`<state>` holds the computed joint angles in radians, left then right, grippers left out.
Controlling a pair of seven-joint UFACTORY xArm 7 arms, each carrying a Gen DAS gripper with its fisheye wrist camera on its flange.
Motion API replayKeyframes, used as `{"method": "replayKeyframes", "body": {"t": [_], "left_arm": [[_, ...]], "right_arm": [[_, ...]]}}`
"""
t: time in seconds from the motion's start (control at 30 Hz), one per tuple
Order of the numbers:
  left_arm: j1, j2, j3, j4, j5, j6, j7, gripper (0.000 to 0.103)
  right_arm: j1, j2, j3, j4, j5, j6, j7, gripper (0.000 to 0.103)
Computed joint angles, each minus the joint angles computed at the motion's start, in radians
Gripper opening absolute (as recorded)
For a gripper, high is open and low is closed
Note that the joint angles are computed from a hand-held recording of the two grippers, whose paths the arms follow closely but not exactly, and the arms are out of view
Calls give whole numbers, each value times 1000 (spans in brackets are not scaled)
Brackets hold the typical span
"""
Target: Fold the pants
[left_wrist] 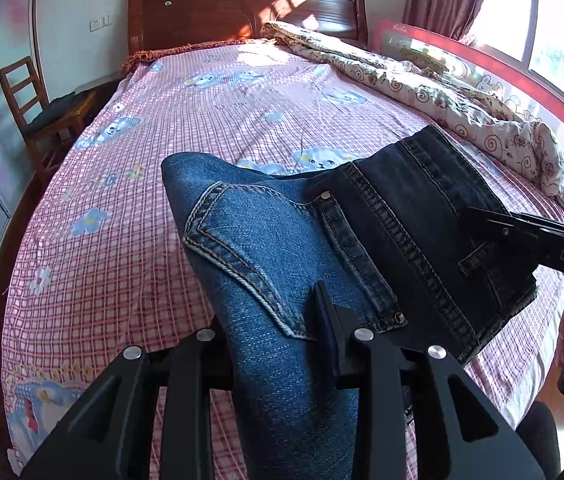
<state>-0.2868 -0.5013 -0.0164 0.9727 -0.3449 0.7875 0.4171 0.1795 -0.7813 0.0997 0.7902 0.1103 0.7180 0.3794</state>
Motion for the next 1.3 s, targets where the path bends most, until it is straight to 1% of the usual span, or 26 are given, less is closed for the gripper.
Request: {"method": "replayKeyframes", "body": {"t": [0.2, 0.33, 0.37, 0.4, 0.43, 0.47, 0.5, 0.53, 0.57, 0.63, 0.67, 0.7, 0.73, 0.77, 0.8, 0.83, 0.9, 1.0, 1.03, 1.07, 1.1, 1.13, 1.17, 1.2, 1.27, 1.3], "left_arm": [[6, 154, -1, 99, -10, -79, 22, 29], [21, 233, -11, 109, -9, -110, 39, 32], [29, 255, -14, 109, -2, -103, 32, 34], [46, 276, -30, 111, 35, -87, 1, 38], [49, 286, -28, 102, 30, -83, -5, 44], [50, 278, -20, 84, -5, -95, 2, 49], [57, 264, -21, 68, -10, -110, -12, 53], [69, 246, -29, 52, 14, -124, -39, 63], [84, 222, -38, 32, 50, -142, -71, 72], [96, 162, -29, -23, 68, -199, -92, 73], [103, 137, -20, -41, 69, -207, -110, 73], [99, 121, 1, -47, 47, -206, -114, 73], [78, 102, 34, -54, -5, -197, -98, 73], [38, 77, 80, -63, -91, -177, -55, 73], [-6, 55, 122, -70, -179, -156, 2, 73], [-36, 42, 141, -73, -240, -143, 46, 73], [-79, 11, 148, -91, -317, -123, 125, 73], [-65, 38, 85, -89, -275, -85, 129, 75], [-54, 53, 65, -87, -252, -67, 108, 76], [-41, 72, 45, -84, -224, -58, 87, 77], [-38, 73, 34, -99, -216, -84, 99, 77], [-47, 69, 37, -108, -227, -97, 126, 78], [-47, 74, 39, -104, -226, -87, 128, 78], [-47, 79, 44, -97, -239, -77, 124, 78], [-49, 90, 61, -84, -275, -56, 134, 81], [-45, 88, 57, -86, -273, -57, 144, 81]], "right_arm": [[-10, 165, -46, 70, 4, -93, -61, 28], [-22, 233, -62, 62, 21, -124, -76, 28], [-5, 250, -87, 51, 57, -122, -97, 28], [4, 269, -108, 43, 82, -99, -99, 35], [-30, 277, -87, 30, 65, -75, -68, 47], [-35, 269, -87, -5, 65, -90, -58, 56], [-24, 237, -101, -52, 106, -148, -76, 56], [-24, 215, -104, -75, 125, -165, -65, 56], [-47, 198, -85, -79, 111, -149, -30, 57], [-122, 152, -22, -85, 35, -123, 71, 57], [-144, 115, -8, -102, 22, -147, 120, 57], [-133, 87, -25, -124, 43, -199, 143, 57], [-100, 74, -55, -138, 81, -260, 148, 57], [-33, 86, -107, -132, 137, -314, 123, 57], [68, 118, -180, -108, 215, -355, 74, 57], [169, 161, -249, -71, 295, -392, 18, 57], [343, 249, -351, 10, 440, -465, -106, 57], [517, 395, -483, 146, 634, -460, -259, 57], [523, 440, -497, 173, 672, -444, -262, 57], [500, 475, -490, 183, 691, -430, -235, 57], [467, 492, -476, 175, 682, -397, -185, 55], [414, 500, -444, 147, 661, -392, -137, 46], [404, 483, -440, 106, 682, -429, -124, 19], [366, 458, -412, 65, 675, -444, -84, 0], [277, 405, -340, 18, 608, -423, -10, 0], [241, 368, -303, -3, 583, -418, 9, 3]]}}
